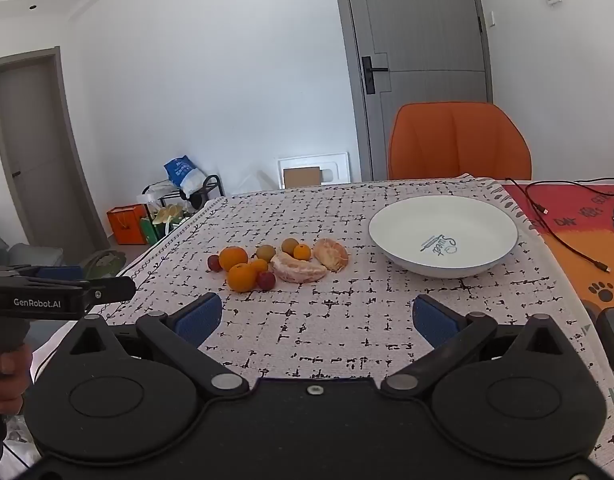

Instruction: Organize fruits

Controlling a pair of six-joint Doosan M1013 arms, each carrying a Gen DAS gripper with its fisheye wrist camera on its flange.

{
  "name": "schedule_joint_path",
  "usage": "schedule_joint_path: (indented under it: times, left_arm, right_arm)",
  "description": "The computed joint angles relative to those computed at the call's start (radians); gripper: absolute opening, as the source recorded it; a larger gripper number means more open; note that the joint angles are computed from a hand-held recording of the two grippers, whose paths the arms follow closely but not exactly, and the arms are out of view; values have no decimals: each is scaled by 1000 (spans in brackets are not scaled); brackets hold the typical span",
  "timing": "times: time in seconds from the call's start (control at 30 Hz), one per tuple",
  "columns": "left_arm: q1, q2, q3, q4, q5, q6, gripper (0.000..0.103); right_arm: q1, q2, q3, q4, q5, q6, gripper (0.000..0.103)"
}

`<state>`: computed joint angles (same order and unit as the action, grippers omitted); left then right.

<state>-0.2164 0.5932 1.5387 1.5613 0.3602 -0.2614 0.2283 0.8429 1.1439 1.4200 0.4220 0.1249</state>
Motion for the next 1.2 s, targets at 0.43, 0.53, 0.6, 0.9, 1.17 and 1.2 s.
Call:
schedule_joint_path:
  times: [0.43, 0.53, 0.6, 0.9, 1.17, 1.2]
  left_arm:
    - [1, 1, 1, 22, -2, -24, 103]
    - [0, 0, 2, 26, 2, -28, 103]
    - [0, 0, 2, 27, 3, -29, 103]
    - [-4, 4, -8, 12, 7, -17, 103]
    - [-1, 5, -11, 9, 5, -14, 103]
    - [0, -1, -4, 20, 2, -22, 103]
  right_arm:
    - [1, -9, 21, 46, -6, -46, 103]
    - [-1, 1, 0, 6, -1, 0, 103]
    - [-1, 0, 0, 6, 1, 1, 103]
    - [0, -2, 4, 7, 0, -5, 103]
    - [1, -1, 2, 9, -2, -3, 103]
    - [1, -1, 2, 10, -3, -5, 103]
